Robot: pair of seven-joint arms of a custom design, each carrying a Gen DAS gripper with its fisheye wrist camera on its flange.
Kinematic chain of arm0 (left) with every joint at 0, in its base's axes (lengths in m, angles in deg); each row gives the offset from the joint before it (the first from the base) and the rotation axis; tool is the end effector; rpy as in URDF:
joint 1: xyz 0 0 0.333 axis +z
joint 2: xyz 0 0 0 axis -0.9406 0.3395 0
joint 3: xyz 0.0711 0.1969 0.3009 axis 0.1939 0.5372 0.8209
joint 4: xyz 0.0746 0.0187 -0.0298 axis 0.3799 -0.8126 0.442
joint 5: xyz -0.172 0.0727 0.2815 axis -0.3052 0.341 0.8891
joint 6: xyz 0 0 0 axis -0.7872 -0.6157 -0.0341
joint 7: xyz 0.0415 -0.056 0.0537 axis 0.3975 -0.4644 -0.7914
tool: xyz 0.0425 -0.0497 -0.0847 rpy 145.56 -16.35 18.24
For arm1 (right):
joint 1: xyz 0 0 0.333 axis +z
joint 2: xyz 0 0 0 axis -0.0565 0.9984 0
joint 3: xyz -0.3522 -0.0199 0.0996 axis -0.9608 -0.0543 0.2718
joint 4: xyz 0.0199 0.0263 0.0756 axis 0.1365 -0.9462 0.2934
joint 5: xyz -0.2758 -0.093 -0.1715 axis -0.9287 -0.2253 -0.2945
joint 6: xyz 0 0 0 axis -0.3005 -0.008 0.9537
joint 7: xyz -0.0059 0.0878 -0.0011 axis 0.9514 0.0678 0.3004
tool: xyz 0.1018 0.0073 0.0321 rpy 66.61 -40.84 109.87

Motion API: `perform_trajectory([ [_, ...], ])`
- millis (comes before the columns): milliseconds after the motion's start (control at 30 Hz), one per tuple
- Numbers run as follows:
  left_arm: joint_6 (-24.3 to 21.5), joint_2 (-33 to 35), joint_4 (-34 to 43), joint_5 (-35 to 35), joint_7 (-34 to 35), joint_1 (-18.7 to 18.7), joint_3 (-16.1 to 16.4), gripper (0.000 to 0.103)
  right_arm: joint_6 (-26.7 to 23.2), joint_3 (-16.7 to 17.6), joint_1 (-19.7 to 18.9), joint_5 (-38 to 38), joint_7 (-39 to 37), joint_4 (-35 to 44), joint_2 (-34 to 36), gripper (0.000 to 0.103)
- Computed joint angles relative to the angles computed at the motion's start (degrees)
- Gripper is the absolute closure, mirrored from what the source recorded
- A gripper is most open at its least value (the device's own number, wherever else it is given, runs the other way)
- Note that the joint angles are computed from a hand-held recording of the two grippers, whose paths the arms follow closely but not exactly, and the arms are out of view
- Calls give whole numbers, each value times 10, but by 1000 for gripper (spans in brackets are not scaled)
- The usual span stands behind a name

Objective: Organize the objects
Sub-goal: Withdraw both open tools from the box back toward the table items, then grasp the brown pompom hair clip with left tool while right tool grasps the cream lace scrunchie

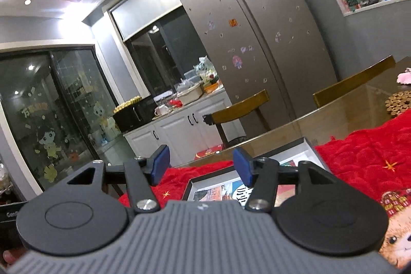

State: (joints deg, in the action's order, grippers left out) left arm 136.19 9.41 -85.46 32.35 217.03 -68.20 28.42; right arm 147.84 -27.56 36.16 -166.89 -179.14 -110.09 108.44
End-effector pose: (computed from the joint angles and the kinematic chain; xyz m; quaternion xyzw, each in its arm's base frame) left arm 0.7744 -0.1174 0.5805 -0.3527 0.7385 -0.5487 0.1706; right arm 0.6254 0.3947 0.5140 -0.3283 0.6920 -0.3936 0.5084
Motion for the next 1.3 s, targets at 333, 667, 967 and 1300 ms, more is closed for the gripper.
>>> perform_trajectory([
  [333,118,-129,-259,-271,217,94,-57,23,-99,17,46,9,-42,-38,2,23],
  [667,203,-174,-384,-429,352,45,-8,23,-128,39,58,67,-73,-67,9,16],
  [967,301,-131,-377,-391,322,-63,44,23,-76,40,22,88,-60,-99,11,16],
  [1300,339,-65,-349,-129,-17,-214,212,23,18,35,-26,124,-123,-87,34,16],
])
